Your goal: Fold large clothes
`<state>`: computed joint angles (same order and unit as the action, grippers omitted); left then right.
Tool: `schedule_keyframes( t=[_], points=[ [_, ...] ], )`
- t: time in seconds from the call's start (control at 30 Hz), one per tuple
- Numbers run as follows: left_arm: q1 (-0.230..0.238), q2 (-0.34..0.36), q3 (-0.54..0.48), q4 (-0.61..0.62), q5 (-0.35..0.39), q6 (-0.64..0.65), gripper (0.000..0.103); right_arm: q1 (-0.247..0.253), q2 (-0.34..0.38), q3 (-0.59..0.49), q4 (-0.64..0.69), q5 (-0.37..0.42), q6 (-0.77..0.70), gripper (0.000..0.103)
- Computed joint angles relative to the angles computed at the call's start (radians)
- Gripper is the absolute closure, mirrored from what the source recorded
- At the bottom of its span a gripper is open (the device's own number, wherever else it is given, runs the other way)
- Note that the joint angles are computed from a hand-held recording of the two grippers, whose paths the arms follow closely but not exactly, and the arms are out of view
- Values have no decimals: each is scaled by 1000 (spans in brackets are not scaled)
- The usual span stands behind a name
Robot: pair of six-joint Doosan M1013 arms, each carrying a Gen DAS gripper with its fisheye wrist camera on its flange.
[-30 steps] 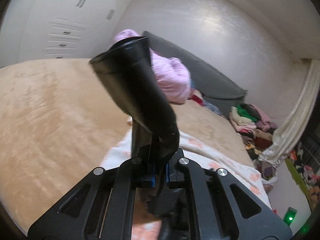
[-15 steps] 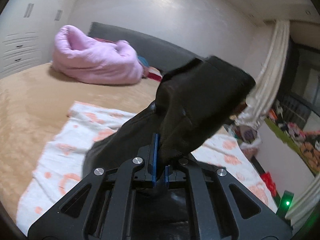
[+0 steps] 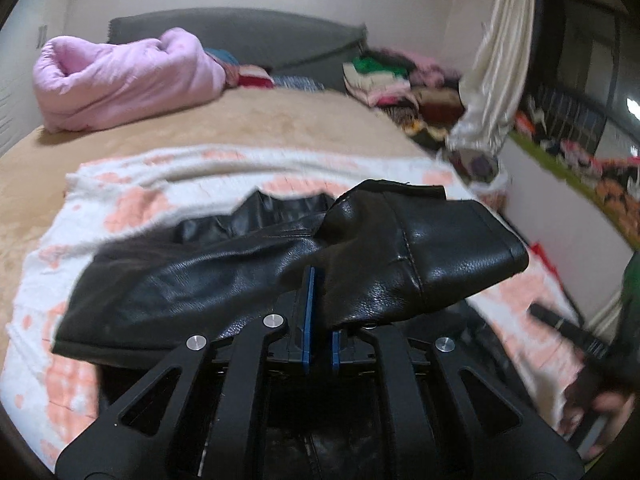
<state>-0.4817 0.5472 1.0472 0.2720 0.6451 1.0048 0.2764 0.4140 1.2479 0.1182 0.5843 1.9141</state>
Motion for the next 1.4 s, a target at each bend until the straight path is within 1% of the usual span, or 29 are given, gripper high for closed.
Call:
schedule_keyframes(
  t=[0.07, 0.13, 0.17, 0.2, 0.27, 0.33, 0.37, 0.43, 0.47, 0.5, 0.53, 0.57, 0.6, 0.67, 0.73, 0.8, 0.83, 0.9, 0.93, 0.97, 1.0, 1.03, 1.07, 1.17, 1.2, 1.23, 1.27, 1.33, 1.4],
  points=[
    [-11, 18, -11, -2, 39, 31, 101, -4, -1, 3, 5, 0, 0, 5],
    [-18, 38, -23, -5, 81, 69, 97, -6, 1, 2, 23, 2, -9, 5],
    [-23, 47, -25, 4, 102, 85, 97, -8, 2, 1, 38, 4, -21, 5],
    [-29, 49, -22, 15, 111, 88, 96, -9, 5, -1, 55, 8, -35, 5],
    [-33, 61, -23, 8, 144, 119, 89, -11, 10, -8, 100, 19, -77, 5],
    [-34, 62, -13, 3, 161, 141, 60, -12, 22, -24, 158, 41, -131, 5],
    [-37, 60, -5, 14, 167, 146, 57, -13, 28, -33, 198, 52, -163, 5],
    [-46, 54, 14, 46, 169, 153, 56, -21, 49, -56, 333, 92, -253, 5],
    [-47, 53, 18, 50, 170, 160, 53, -24, 61, -70, 394, 120, -291, 5],
    [-46, 51, 22, 39, 177, 176, 46, -25, 82, -98, 451, 168, -320, 8],
    [-47, 48, 25, 29, 180, 186, 34, -22, 98, -118, 479, 196, -332, 13],
    [-45, 43, 31, 6, 177, 203, 28, -19, 109, -131, 503, 215, -349, 22],
    [-43, 33, 46, -21, 162, 218, 21, -16, 131, -160, 545, 256, -374, 27],
    [-42, 19, 63, -47, 153, 229, 21, -10, 163, -202, 584, 304, -378, 28],
    [-35, -4, 94, -101, 129, 251, 19, 1, 210, -268, 580, 379, -331, 28],
    [-24, -36, 135, -146, 89, 256, 17, 9, 238, -309, 572, 418, -299, 29],
    [-20, -49, 149, -153, 75, 254, 16, 13, 252, -327, 573, 428, -281, 31],
    [-11, -80, 184, -126, 43, 224, 16, 16, 264, -341, 591, 426, -279, 50],
    [-5, -89, 187, -111, 41, 204, 15, 21, 269, -350, 570, 423, -272, 54],
    [4, -101, 196, -89, 35, 167, 15, 27, 272, -361, 545, 418, -272, 63],
    [13, -113, 207, -65, 27, 127, 15, 32, 270, -363, 535, 395, -294, 72],
    [21, -121, 214, -41, 21, 87, 14, 35, 267, -366, 535, 376, -327, 78],
    [31, -129, 218, -14, 20, 44, 14, 40, 264, -378, 528, 358, -370, 93],
    [60, -143, 217, 124, 46, -145, 13, 54, 244, -397, 493, 280, -492, 95],
    [68, -145, 211, 167, 61, -211, 11, 56, 236, -410, 500, 254, -555, 95],
    [80, -147, 203, 212, 82, -292, 10, 55, 232, -425, 508, 242, -606, 95],
    [91, -147, 194, 229, 89, -338, 10, 55, 229, -440, 503, 236, -642, 95],
    [110, -144, 177, 228, 84, -364, 10, 51, 218, -462, 458, 220, -702, 95],
    [117, -121, 135, 230, 109, -358, 10, 40, 215, -475, 427, 218, -741, 95]
  ],
)
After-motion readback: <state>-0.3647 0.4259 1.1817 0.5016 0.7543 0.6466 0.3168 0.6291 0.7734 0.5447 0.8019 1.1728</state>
